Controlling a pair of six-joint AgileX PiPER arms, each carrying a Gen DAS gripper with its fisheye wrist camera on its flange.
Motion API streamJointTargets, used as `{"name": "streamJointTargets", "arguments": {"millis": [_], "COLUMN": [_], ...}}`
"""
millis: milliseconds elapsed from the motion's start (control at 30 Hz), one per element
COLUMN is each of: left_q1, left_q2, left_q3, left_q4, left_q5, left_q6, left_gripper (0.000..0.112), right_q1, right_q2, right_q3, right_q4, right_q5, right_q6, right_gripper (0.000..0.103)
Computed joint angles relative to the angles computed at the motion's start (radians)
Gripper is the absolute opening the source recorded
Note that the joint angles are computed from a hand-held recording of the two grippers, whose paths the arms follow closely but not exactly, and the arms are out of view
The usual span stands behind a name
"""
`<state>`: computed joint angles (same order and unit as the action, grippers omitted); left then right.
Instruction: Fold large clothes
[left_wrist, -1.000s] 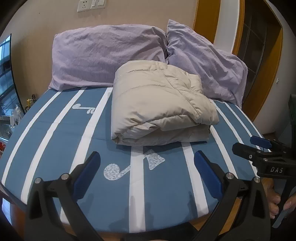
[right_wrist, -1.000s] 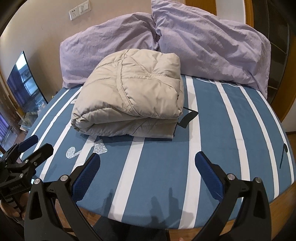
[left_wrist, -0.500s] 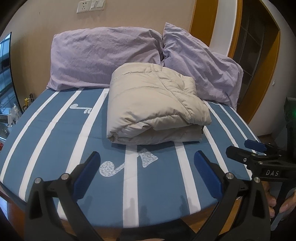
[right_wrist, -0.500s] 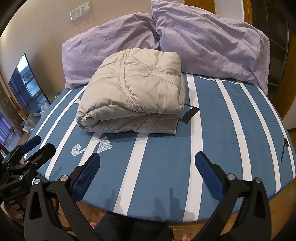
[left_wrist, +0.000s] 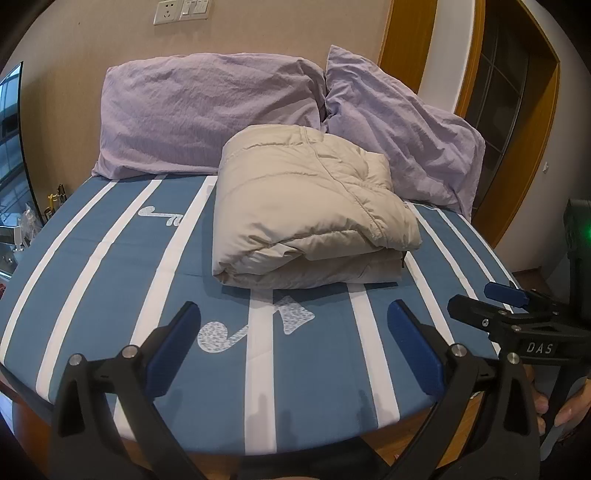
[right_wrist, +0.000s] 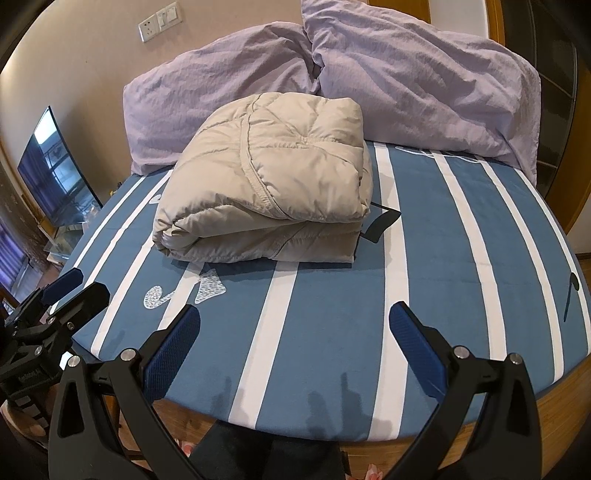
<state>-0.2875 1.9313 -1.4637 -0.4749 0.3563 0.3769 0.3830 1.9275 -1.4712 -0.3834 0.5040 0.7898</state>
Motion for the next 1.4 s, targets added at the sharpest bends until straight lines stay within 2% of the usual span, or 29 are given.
{"name": "streamJointTargets", "arguments": {"millis": [1400], "left_q1": [-0.007], "left_q2": [0.029], "left_q3": [-0.035], "left_q4": [0.043], "left_q5": [0.010], "left_q6": [-0.043], "left_gripper": [0.101], "right_q1": [-0.016], "right_q2": [0.010], "right_q3": [0.000], "right_q4": [0.021], "right_q5": [-0.017], "right_q6": [-0.020], "right_gripper": [0.102]}}
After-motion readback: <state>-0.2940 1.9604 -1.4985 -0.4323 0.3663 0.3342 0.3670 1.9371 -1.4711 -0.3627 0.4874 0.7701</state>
